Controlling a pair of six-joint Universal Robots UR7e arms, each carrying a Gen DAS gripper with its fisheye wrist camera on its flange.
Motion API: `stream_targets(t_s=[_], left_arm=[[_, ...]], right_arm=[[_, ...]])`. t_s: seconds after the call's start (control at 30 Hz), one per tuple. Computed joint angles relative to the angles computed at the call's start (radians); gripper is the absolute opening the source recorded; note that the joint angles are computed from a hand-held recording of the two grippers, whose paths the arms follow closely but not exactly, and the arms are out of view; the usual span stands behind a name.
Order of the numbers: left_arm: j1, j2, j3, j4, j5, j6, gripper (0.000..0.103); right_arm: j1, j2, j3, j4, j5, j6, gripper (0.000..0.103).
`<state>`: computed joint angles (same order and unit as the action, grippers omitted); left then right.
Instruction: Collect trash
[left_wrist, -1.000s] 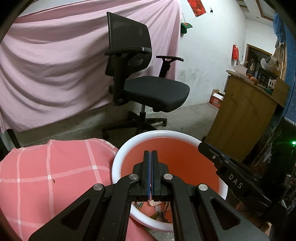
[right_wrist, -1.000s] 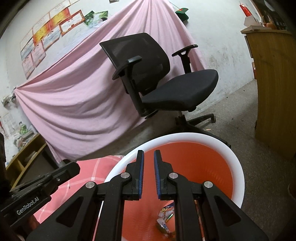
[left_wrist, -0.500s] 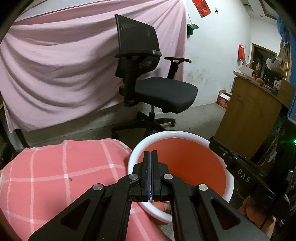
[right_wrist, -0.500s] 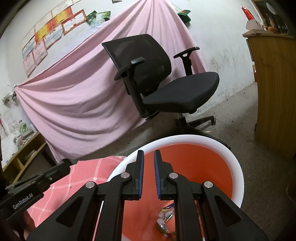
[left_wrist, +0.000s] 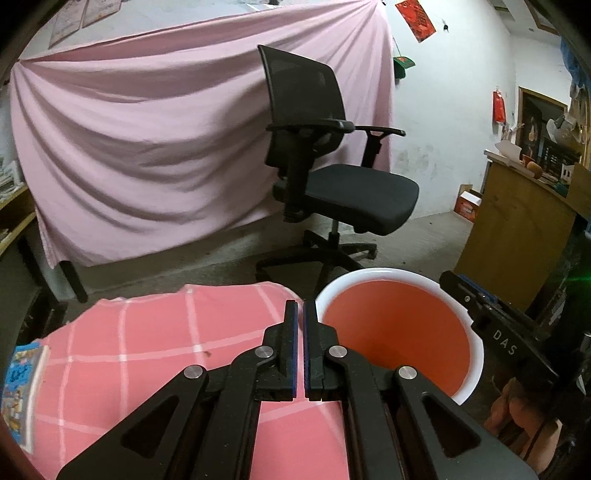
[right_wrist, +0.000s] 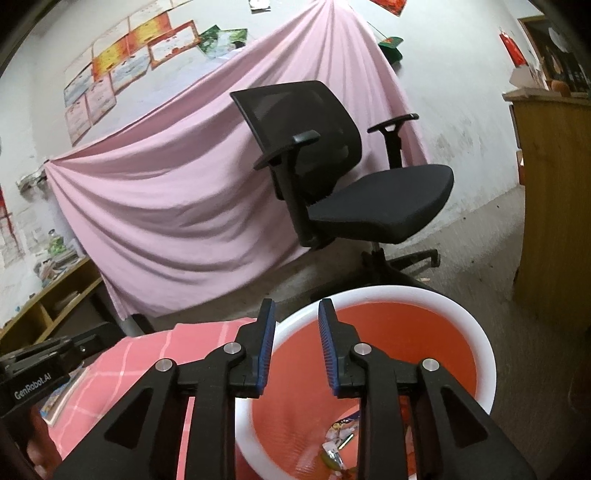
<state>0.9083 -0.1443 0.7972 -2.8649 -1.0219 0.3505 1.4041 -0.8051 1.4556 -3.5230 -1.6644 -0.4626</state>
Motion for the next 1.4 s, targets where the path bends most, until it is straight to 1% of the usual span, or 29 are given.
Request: stream_targets(t_s=[0.07,0.1,0.13,0.2,0.37,0.4,0.47,0.5,0.53,0.6,0.67,0.7,0.73,0.77,0.8,0.87,0.9,0.97,1.03,1.1,1.2,1.4], left_arm=[[0.000,-0.024,0.041,-0.029,0.014,0.001,0.008],[0.000,-0.034,0.057,-0.043,0.018,0.001,0.018],[0.002,-0.045,0.073,-0.061,0.019,0.001,0.031],[0.004,-0.066,0.111,-0.109,0.020,0.003,0.042],[0.007,-0.102,0.168,-0.159,0.054,0.005,0.042],[0.008,-0.104,0.169,-0.161,0.056,0.003,0.043],[0.011,-0.120,0.195,-0.184,0.062,-0.007,0.052],[0.012,-0.128,0.213,-0.209,0.063,-0.010,0.058],[0.014,-0.134,0.228,-0.231,0.062,-0.011,0.059],[0.016,-0.148,0.255,-0.257,0.068,-0.020,0.060],[0.017,-0.158,0.273,-0.267,0.079,-0.030,0.065],[0.017,-0.163,0.284,-0.281,0.086,-0.032,0.077],[0.016,-0.171,0.302,-0.304,0.087,-0.029,0.088],[0.015,-0.178,0.325,-0.352,0.085,-0.016,0.091],[0.014,-0.182,0.341,-0.391,0.083,-0.003,0.093],[0.012,-0.192,0.376,-0.463,0.086,0.028,0.094],[0.011,-0.199,0.390,-0.481,0.090,0.038,0.097],[0.010,-0.210,0.420,-0.521,0.095,0.049,0.098],[0.011,-0.227,0.452,-0.554,0.092,0.048,0.098],[0.012,-0.244,0.484,-0.583,0.091,0.039,0.098],[0.011,-0.273,0.530,-0.605,0.097,0.028,0.098],[0.003,-0.324,0.635,-0.712,0.118,0.038,0.098]], right_arm=[[0.008,0.004,0.001,-0.006,-0.002,-0.008,0.022],[0.012,0.005,0.002,-0.009,-0.003,-0.012,0.023],[0.016,0.007,0.003,-0.013,-0.003,-0.016,0.024],[0.021,0.009,0.008,-0.023,-0.002,-0.022,0.027],[0.031,0.014,0.016,-0.041,-0.005,-0.025,0.027],[0.032,0.013,0.019,-0.043,-0.005,-0.025,0.028],[0.035,0.011,0.024,-0.049,-0.007,-0.025,0.036],[0.035,0.011,0.027,-0.054,-0.002,-0.027,0.047],[0.036,0.007,0.036,-0.062,0.005,-0.029,0.051],[0.041,0.005,0.046,-0.073,0.005,-0.034,0.051],[0.046,0.004,0.056,-0.085,0.002,-0.039,0.054],[0.048,0.003,0.061,-0.091,-0.002,-0.041,0.060],[0.051,0.003,0.067,-0.098,-0.005,-0.043,0.069],[0.053,0.003,0.074,-0.107,-0.006,-0.048,0.073],[0.055,0.002,0.082,-0.118,-0.008,-0.056,0.077],[0.061,0.002,0.092,-0.132,-0.015,-0.065,0.080],[0.063,0.001,0.096,-0.138,-0.016,-0.066,0.083],[0.067,-0.004,0.111,-0.160,-0.009,-0.063,0.087],[0.071,-0.006,0.128,-0.188,-0.005,-0.060,0.096],[0.075,-0.010,0.152,-0.225,0.003,-0.062,0.102],[0.082,-0.019,0.189,-0.262,0.017,-0.061,0.103],[0.107,-0.025,0.250,-0.317,0.021,-0.091,0.103]])
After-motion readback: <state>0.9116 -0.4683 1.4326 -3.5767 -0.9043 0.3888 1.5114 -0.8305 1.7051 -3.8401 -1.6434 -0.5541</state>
